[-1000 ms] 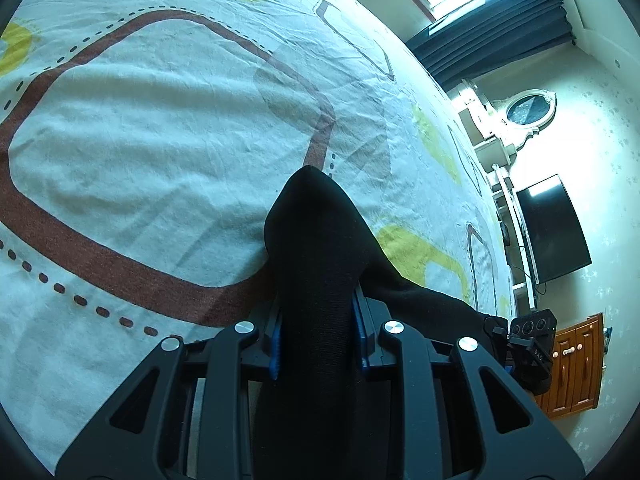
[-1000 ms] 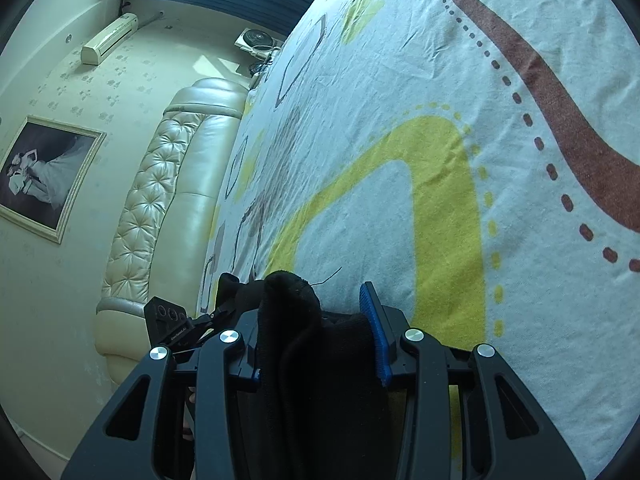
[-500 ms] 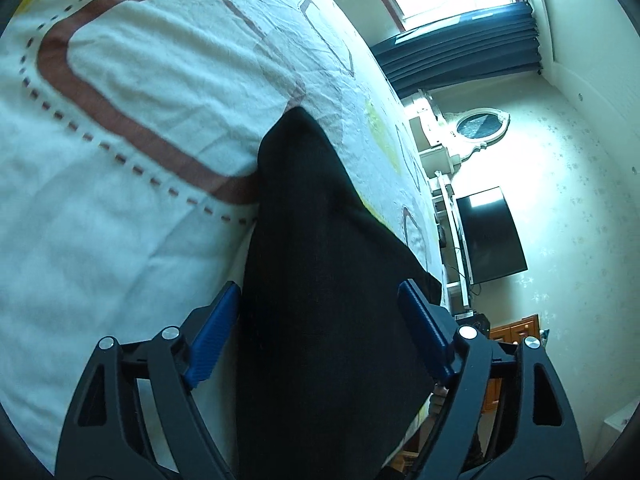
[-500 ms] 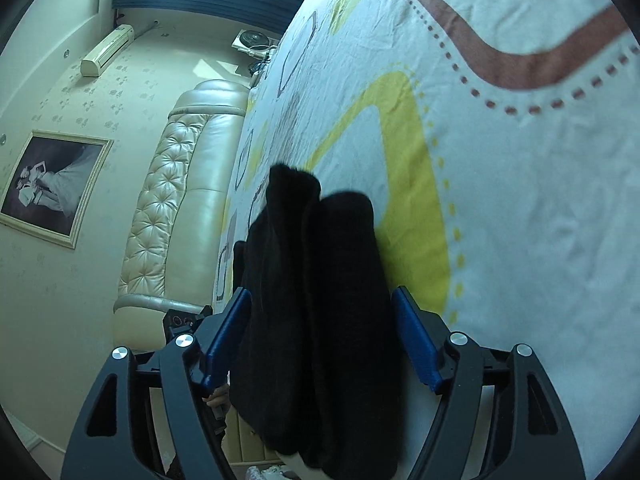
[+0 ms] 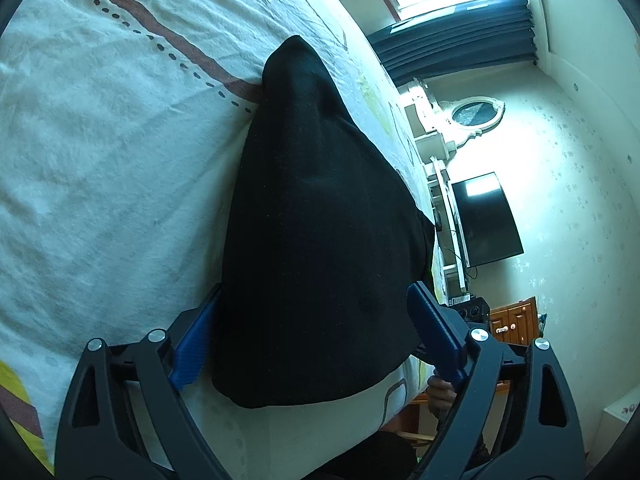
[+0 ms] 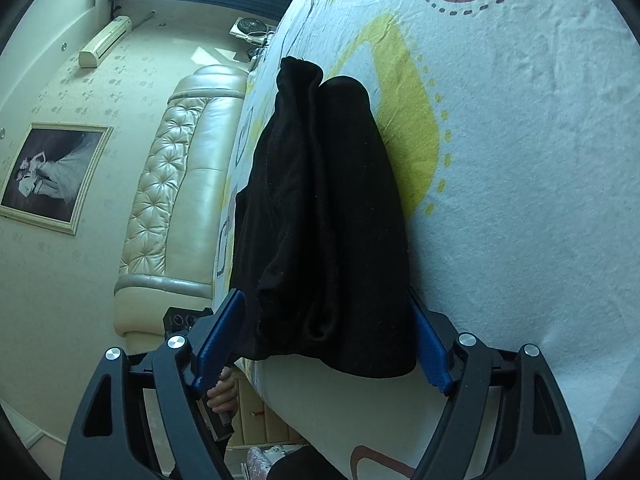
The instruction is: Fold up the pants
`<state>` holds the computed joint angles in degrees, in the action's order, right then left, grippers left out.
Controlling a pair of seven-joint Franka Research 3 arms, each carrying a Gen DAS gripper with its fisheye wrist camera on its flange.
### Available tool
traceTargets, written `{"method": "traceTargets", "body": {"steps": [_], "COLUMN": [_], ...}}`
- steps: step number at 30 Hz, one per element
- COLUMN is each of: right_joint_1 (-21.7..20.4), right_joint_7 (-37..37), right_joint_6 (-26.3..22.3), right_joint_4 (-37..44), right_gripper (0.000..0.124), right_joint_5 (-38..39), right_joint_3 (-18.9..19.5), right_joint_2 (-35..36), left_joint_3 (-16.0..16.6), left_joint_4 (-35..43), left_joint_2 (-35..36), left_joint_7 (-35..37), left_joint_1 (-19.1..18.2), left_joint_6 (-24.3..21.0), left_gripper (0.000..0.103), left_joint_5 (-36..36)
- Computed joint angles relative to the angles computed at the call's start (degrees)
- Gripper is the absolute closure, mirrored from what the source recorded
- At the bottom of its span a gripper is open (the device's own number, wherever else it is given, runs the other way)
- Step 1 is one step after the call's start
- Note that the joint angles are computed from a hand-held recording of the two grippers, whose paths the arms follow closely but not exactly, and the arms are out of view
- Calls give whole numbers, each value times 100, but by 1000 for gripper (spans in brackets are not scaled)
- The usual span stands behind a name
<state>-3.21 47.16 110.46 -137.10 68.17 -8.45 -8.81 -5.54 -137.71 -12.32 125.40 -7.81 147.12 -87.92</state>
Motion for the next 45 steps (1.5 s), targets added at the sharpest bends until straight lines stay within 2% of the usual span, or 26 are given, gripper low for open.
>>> {"method": "traceTargets", "body": {"steps": [3,5,7,10,12,13,14,17,26,35,45], "right_joint_1": [46,102,175,271,293,296,286,245,82,-35,-128], "right_joint_7": [19,-86,-54,-116,-52,-1,12,-54,-46,-86,-140], "right_joint_6": [95,158,401,512,548,568,520,354,-47,-145,-255], "right_joint_4": [40,36,-32,-52,-52,-49,-36,-54,8,-23,-158], "right_gripper": [45,36,36,36,42,51,65,74,80,81,81], "right_joint_5": [-163,-161,-286,-416,-468,-525,-582,-531,-273,-333,-495], "right_joint_3": [70,104,187,193,172,166,134,56,-25,-22,-83], "right_joint_2": [-11,-35,-172,-231,-236,-236,-209,-182,11,-18,-156], "left_joint_3": [-78,-136,-211,-71,-30,-30,-30,-42,-23,45,166], "left_joint_4": [34,3,-24,-82,-86,-97,-92,-119,-198,-358,-459], "left_joint_2": [50,27,49,36,39,28,31,-5,-132,-288,-408], "left_joint_7": [-21,-167,-689,-582,-577,-602,-613,-629,-1003,-1436,-1648], "left_joint_1": [-31,-70,-99,-194,-204,-203,-210,-226,-333,-520,-746], "left_joint_6": [210,363,604,585,527,532,533,567,743,970,1068], "left_gripper": [14,17,37,47,51,52,53,55,60,62,62], "left_joint_5": [61,275,875,680,640,661,660,700,1135,1765,2061]}}
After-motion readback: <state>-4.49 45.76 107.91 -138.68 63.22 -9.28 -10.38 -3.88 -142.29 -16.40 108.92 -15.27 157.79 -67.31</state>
